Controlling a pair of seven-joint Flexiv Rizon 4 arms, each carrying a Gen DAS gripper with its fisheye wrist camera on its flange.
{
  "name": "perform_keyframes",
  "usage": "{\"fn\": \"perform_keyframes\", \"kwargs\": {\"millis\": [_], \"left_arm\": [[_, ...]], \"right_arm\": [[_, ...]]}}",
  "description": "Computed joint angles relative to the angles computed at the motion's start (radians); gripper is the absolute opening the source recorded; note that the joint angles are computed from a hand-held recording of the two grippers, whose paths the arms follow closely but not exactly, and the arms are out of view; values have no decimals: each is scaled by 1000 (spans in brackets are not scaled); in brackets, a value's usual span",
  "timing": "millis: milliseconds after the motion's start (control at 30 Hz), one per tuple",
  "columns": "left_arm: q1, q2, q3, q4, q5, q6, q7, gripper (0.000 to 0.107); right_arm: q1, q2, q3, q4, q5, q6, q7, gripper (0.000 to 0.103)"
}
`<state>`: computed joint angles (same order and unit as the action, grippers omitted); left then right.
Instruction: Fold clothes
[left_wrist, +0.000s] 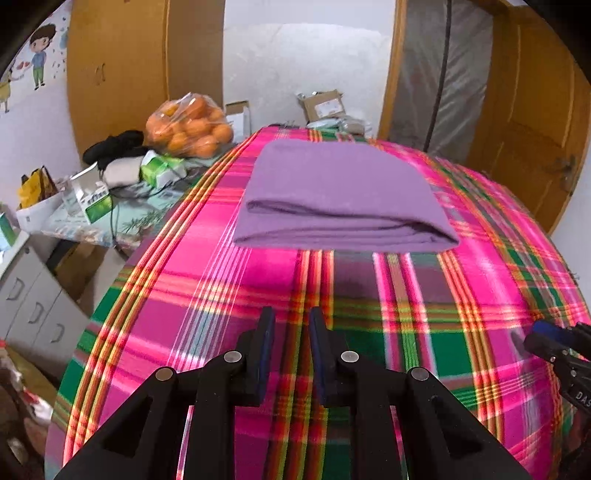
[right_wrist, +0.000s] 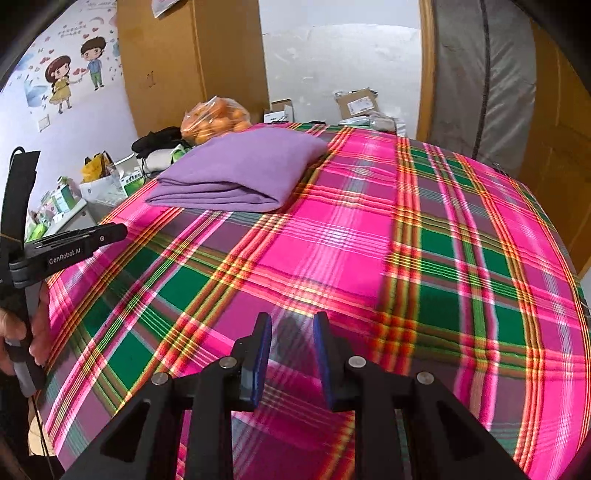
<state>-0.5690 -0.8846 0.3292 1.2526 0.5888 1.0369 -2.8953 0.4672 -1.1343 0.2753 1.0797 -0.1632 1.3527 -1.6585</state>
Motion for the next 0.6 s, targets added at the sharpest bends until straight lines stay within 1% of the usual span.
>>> {"fn": "perform_keyframes", "kwargs": {"millis": [100,167,200,267,433,467,500,533,600], "left_arm": [[12,2,-25,11,-23,-3,18,19],[15,1,-34,12,-36,-13,35,19],[18,0,-39,12,-43,-17,45,22],[22,0,-44,17,-53,-12,54,25],[19,-3,-42,12,-64,-16,73,29],[20,-4,-43,12,-66,-14,77,32],[20,-5,-44,10,-68,-12,83,36],[20,-7,-46,9,-69,-10,90,36],[14,-14,-42,-7,-74,-38,106,37]], "right_arm": [[8,-11,-2,-25,-4,-31,2,25],[14,-20,-5,-47,-2,-62,7,30],[16,-24,-6,-58,0,-79,8,31],[18,-29,-3,-70,8,-94,0,37],[49,-38,-37,-88,2,-102,-1,48],[56,-39,-46,-91,-3,-104,1,50],[63,-41,-56,-95,-7,-104,5,50],[69,-43,-64,-98,-10,-103,12,51],[70,-52,-61,-116,-11,-112,14,51]]}}
